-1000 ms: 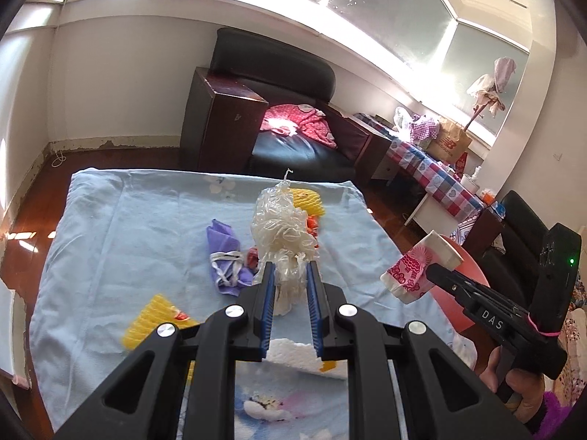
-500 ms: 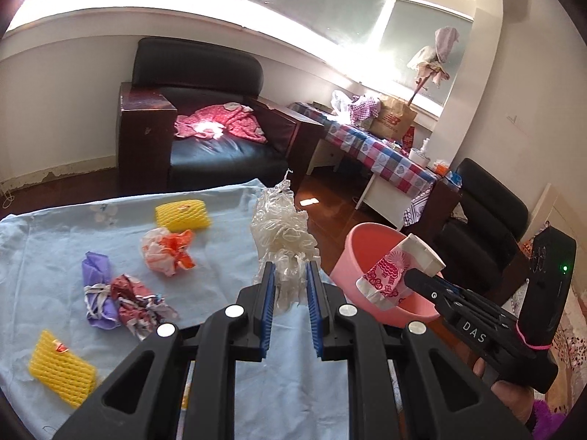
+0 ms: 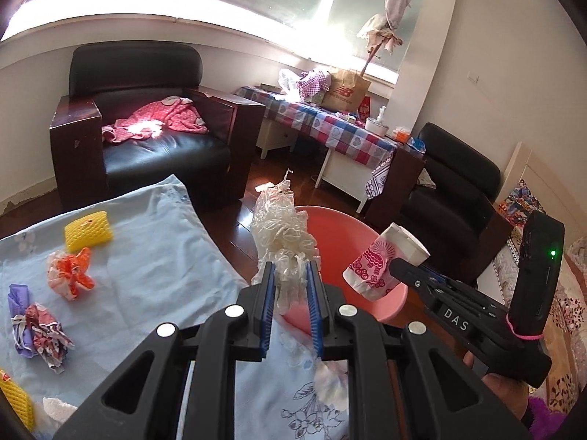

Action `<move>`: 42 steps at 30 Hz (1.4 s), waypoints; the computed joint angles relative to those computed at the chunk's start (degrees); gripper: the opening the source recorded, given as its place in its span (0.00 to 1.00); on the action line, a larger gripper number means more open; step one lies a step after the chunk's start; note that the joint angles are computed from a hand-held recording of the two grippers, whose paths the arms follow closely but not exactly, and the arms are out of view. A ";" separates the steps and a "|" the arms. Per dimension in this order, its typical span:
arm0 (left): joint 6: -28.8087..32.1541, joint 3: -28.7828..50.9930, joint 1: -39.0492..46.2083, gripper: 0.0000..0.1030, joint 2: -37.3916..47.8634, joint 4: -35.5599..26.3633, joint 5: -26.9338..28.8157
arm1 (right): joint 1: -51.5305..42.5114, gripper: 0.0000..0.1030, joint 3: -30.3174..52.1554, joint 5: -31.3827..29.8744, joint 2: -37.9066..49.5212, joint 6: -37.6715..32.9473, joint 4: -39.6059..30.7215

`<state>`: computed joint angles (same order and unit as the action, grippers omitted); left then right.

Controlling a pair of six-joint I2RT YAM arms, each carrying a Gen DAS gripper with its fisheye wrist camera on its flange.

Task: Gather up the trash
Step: 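Carry the cup and plastic bag over the basin and open the left gripper, then open the right gripper to drop the pink-and-white paper cup into the basin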

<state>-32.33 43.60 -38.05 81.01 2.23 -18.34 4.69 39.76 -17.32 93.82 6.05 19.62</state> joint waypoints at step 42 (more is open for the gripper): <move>-1.29 12.50 -3.87 0.37 17.36 -0.59 1.27 | -3.55 0.32 4.86 -0.32 7.31 0.24 -2.23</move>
